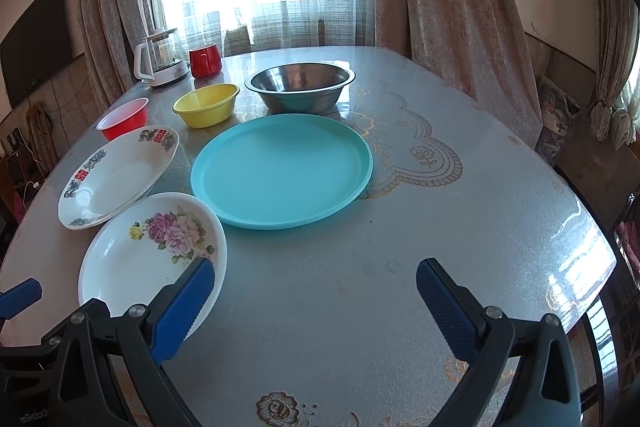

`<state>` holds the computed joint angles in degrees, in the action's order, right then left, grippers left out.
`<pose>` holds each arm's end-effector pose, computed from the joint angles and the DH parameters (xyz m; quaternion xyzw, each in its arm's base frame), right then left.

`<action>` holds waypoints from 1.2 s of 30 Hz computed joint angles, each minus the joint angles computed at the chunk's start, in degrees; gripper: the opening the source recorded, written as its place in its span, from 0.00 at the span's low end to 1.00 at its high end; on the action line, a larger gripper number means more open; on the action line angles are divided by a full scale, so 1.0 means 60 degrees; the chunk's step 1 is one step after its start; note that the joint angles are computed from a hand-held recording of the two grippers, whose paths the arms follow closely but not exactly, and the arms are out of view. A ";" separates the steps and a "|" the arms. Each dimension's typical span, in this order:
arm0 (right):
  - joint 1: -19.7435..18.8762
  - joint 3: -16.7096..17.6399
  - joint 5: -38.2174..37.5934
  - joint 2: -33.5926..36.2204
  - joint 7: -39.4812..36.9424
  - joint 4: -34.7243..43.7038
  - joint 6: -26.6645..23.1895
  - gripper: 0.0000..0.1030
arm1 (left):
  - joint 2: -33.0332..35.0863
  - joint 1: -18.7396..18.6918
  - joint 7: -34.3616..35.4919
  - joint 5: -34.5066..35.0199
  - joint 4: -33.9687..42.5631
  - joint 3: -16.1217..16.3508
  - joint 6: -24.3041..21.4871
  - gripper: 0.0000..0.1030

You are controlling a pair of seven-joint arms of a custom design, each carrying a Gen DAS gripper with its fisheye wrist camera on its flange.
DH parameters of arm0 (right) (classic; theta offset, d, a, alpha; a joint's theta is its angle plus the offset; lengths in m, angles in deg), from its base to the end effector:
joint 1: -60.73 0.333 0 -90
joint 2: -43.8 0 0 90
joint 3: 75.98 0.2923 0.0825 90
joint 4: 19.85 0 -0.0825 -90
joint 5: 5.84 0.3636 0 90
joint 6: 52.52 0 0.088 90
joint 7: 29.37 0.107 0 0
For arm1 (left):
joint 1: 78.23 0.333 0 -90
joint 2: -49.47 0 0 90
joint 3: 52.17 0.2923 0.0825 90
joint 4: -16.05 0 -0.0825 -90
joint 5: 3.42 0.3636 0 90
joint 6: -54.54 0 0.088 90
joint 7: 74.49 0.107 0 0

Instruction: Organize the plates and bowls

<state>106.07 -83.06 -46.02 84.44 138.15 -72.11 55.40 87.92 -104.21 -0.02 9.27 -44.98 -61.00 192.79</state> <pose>0.5841 0.4446 0.5082 -0.4645 0.7929 -0.3354 0.2075 0.6421 -0.3942 0.5074 -0.5267 0.7796 -0.2945 0.1674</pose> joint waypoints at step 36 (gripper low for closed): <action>-0.0281 0.0099 0.0023 -0.0158 -0.0557 -0.0212 0.0237 1.00 | 0.1114 -0.0335 0.0625 0.0153 0.2103 0.0165 -0.1283 1.00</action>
